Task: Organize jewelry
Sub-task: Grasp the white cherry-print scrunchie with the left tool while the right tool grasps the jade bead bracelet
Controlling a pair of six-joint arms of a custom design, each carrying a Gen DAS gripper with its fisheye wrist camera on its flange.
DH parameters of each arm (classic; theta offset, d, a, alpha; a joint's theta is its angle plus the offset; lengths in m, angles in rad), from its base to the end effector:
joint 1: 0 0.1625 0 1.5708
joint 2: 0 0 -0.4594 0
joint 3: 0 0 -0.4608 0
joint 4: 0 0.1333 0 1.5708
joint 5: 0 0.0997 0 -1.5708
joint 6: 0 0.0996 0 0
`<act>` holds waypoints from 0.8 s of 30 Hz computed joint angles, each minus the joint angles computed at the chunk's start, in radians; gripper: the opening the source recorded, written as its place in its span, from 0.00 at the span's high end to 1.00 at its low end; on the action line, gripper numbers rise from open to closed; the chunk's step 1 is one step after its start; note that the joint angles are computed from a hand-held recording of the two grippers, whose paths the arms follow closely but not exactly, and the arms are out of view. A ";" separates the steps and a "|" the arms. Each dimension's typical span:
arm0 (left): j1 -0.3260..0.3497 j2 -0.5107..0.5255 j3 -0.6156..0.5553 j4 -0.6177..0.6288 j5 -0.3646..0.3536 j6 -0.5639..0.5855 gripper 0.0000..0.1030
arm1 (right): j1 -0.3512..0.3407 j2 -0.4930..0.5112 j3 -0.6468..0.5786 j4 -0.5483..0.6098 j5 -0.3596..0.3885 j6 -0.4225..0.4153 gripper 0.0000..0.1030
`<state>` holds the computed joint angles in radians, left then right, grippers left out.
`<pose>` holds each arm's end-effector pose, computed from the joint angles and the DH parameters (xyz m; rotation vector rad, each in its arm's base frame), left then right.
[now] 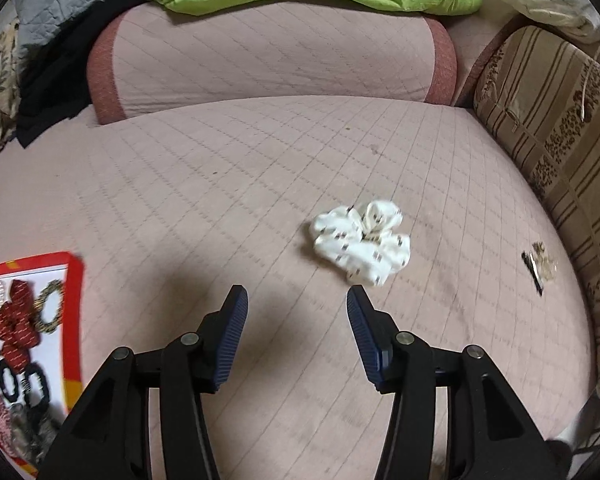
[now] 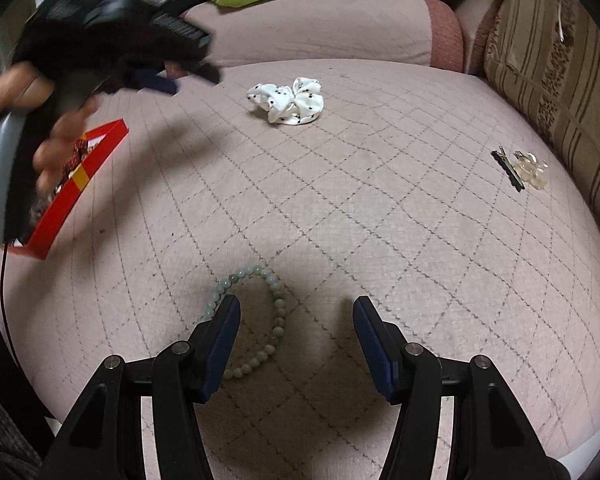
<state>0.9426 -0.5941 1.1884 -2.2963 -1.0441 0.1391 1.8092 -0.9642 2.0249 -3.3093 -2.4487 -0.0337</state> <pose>-0.3644 -0.8138 0.0893 0.9453 2.4669 -0.3408 0.1978 -0.5740 0.1508 -0.0621 -2.2214 0.8740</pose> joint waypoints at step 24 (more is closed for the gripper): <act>0.034 0.215 -0.241 0.126 -0.012 -0.075 0.44 | 0.002 0.097 -0.030 -0.181 -0.061 -0.198 0.39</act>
